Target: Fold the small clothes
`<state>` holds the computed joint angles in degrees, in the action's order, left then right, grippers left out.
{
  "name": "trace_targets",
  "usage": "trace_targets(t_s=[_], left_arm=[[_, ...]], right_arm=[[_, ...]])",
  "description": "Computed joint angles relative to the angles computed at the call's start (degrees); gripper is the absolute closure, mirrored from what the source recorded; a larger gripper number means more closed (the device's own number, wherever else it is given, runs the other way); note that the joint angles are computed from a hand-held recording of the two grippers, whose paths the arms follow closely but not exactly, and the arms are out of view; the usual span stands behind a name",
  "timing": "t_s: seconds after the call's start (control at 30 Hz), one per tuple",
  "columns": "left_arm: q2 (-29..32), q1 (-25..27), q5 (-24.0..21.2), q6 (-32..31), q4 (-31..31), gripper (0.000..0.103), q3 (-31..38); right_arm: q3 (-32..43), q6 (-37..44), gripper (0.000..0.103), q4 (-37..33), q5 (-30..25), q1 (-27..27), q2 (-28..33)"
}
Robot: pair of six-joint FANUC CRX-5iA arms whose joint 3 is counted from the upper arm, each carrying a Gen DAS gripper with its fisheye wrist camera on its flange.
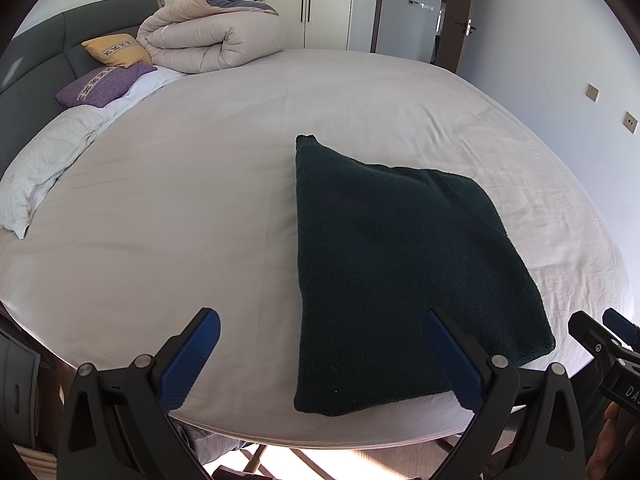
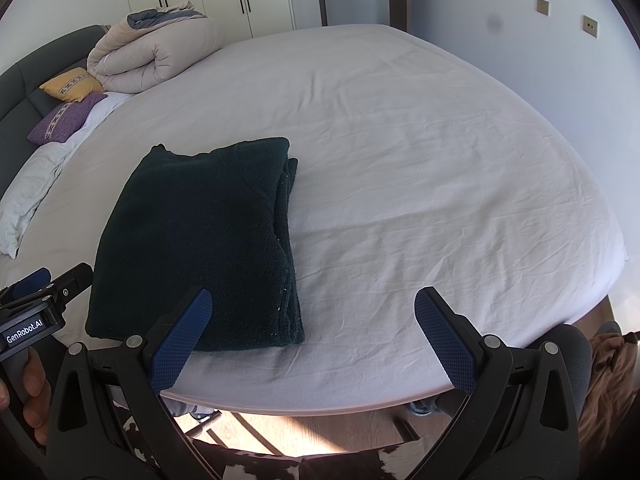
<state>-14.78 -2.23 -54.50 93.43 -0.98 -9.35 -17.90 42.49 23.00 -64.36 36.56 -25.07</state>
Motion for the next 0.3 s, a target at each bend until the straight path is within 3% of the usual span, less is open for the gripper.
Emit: trace_targets(t_s=[0.3], left_arm=[[0.1,-0.9,-0.3,1.6,-2.7,0.0,0.7]], right_arm=[[0.4,0.5,0.0,-0.8,0.2,-0.5,0.4]])
